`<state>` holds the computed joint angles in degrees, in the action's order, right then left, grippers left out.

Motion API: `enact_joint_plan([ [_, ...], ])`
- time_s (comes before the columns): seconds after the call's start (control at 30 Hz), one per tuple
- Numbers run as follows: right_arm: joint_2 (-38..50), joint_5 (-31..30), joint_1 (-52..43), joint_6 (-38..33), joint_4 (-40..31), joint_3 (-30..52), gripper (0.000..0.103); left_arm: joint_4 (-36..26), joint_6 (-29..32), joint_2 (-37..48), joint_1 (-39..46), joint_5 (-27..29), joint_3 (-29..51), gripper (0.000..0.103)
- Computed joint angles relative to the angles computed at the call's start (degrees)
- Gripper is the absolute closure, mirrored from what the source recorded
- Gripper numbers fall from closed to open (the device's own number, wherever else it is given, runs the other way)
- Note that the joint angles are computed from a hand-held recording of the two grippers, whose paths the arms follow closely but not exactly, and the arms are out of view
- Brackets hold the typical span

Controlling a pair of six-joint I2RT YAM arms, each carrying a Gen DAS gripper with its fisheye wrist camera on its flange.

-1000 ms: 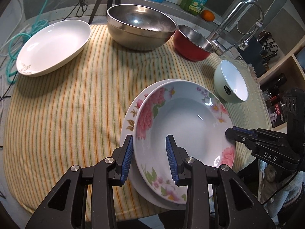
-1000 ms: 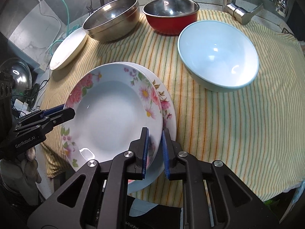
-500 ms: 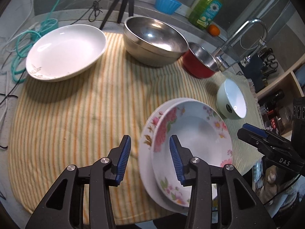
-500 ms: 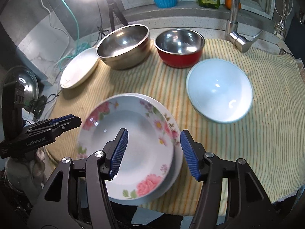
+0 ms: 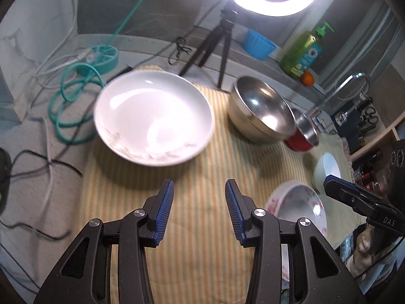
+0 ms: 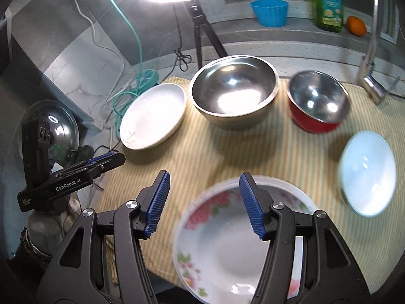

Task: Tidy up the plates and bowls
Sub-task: 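Move the left tool to the white leaf-pattern plate rim, then grasp the white leaf-pattern plate rim with the left tool and lift it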

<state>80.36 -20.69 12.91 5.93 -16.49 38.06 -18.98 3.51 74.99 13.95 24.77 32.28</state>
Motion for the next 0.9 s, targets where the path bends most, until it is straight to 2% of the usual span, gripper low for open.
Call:
enact_joint_plan([
  [0.2,12.07,1.93,7.68,6.78,5.27,7.59,0.043,1.18,6.12,12.31,8.04,2.15,10.38,0.062],
  [0.37,22.43,1.36,9.83,9.90,4.53,15.38,0.043,0.80,8.22,23.68,10.84,4.01,20.40,0.062],
  [0.47,26.81,1.46,10.51,11.49,4.64,18.51,0.043,0.84,9.22,28.32,10.70,3.18,24.12,0.062],
  [0.77,34.54,5.73,12.44,12.81,2.63,27.23,0.044,0.87,10.22,37.37,11.25,3.54,31.25,0.062],
  [0.9,36.97,6.61,13.14,12.98,1.52,30.14,0.053,1.11,10.98,38.91,11.03,3.48,32.71,0.062],
])
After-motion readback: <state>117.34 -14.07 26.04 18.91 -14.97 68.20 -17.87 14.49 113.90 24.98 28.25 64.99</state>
